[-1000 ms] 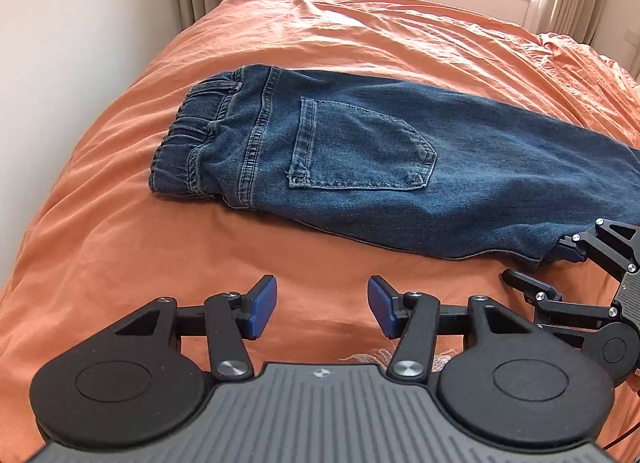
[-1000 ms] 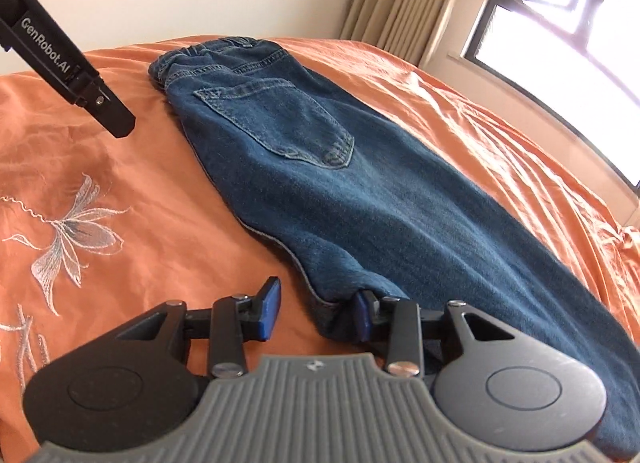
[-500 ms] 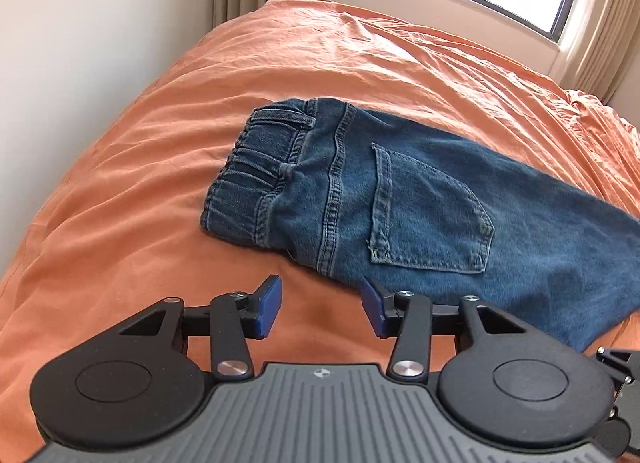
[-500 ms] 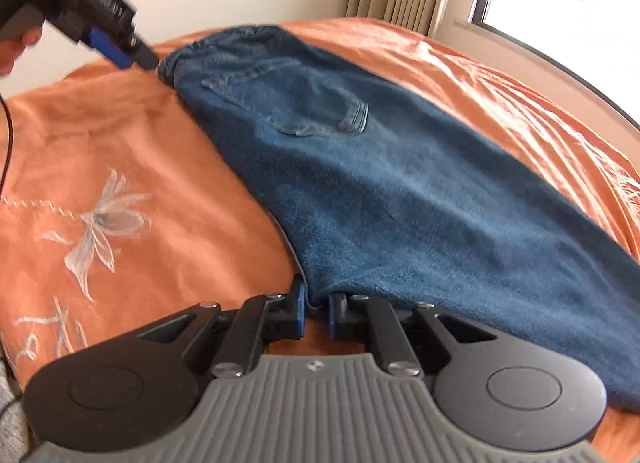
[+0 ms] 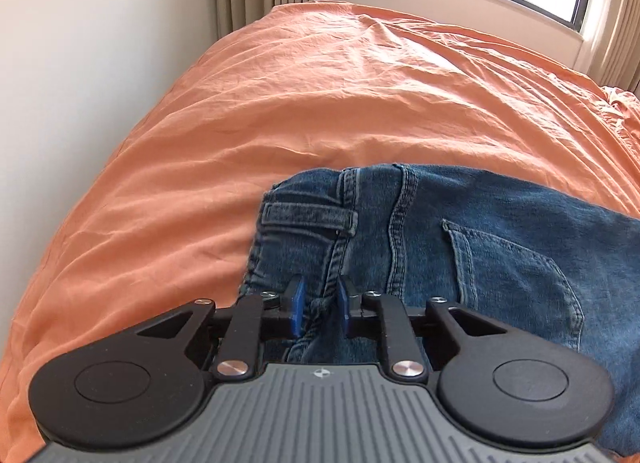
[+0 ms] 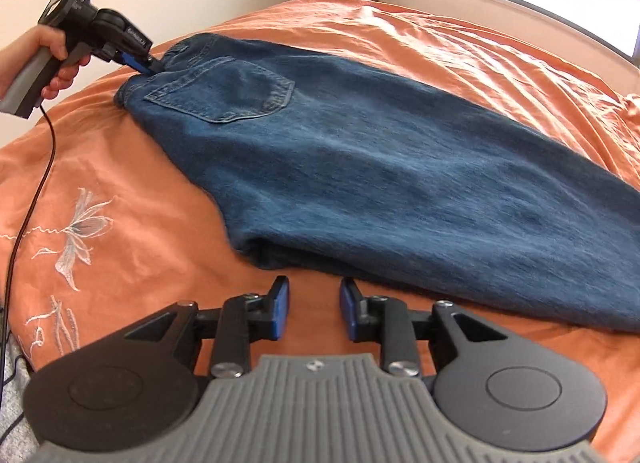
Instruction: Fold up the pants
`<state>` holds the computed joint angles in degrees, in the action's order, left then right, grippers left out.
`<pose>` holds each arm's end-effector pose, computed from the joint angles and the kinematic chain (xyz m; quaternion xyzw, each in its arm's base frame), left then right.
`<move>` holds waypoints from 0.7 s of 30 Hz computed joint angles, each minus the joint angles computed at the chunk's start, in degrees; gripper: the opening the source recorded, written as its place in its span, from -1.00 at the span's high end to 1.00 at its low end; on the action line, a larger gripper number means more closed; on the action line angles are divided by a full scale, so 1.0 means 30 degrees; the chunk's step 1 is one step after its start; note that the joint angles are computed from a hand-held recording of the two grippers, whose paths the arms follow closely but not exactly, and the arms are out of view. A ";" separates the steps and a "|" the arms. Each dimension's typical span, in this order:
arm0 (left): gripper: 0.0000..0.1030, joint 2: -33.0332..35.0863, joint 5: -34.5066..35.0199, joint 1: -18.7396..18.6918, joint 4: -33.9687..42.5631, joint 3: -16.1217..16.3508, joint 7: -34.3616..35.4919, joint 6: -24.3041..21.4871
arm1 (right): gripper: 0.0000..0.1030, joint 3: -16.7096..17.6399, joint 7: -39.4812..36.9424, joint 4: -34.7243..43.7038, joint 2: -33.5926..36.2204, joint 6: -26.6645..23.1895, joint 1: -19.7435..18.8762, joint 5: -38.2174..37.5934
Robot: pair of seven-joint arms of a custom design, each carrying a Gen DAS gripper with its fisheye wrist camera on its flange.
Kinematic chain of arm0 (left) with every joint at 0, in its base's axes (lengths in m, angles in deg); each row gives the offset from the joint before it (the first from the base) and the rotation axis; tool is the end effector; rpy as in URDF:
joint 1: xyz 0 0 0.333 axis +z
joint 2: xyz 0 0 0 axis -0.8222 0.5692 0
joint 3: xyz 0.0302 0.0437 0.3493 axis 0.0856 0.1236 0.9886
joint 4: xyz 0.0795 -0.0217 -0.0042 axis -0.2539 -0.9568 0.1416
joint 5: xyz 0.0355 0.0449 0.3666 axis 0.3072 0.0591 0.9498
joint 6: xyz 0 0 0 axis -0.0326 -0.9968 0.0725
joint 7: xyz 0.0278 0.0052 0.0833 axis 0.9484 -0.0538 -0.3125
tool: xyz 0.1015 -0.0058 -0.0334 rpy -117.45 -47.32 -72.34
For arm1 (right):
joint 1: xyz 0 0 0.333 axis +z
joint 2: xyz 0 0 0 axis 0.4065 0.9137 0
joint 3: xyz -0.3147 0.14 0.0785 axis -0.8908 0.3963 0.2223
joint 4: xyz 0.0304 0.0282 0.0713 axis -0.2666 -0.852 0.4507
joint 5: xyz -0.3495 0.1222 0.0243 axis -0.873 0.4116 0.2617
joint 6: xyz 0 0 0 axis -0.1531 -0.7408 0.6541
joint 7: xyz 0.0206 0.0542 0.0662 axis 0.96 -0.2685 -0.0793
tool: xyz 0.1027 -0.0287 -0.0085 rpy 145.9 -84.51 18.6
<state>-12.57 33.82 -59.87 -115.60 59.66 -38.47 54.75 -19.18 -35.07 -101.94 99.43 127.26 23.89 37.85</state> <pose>0.4979 -0.1443 0.4751 -0.8368 0.4390 -0.1748 0.2767 0.6554 0.0825 0.3980 -0.8918 0.2746 -0.0755 0.3515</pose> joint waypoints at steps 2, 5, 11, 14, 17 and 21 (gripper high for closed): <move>0.70 0.0709 -0.0292 0.0149 0.0512 0.0224 0.0379 -0.0019 | 0.55 -0.0326 0.1012 0.0710 0.0328 -0.0144 -0.0136 -0.0288; 0.73 0.1581 -0.0341 0.0225 0.1215 0.0615 0.0786 0.0111 | 0.55 -0.0479 0.1588 0.1465 0.0692 0.0399 -0.0437 -0.0587; 0.80 0.2987 -0.2234 0.0222 0.3045 0.1284 0.2682 -0.0972 | 0.54 -0.0554 0.2868 0.2810 0.1488 0.1511 -0.1135 -0.1470; 0.80 0.3611 -0.2361 -0.0042 0.3963 0.1462 0.3100 -0.1866 | 0.46 -0.0888 0.5294 0.4299 0.2397 0.1128 -0.1431 -0.2410; 0.80 0.4199 -0.2535 -0.0564 0.5182 0.1471 0.3393 -0.3675 | 0.39 -0.1113 0.8457 0.6353 0.3565 0.0378 -0.1968 -0.3228; 0.61 0.4469 -0.1221 -0.1745 0.6663 0.1270 0.3525 -0.7069 | 0.05 -0.1196 1.2191 0.9627 0.5381 -0.0284 -0.2926 -0.3960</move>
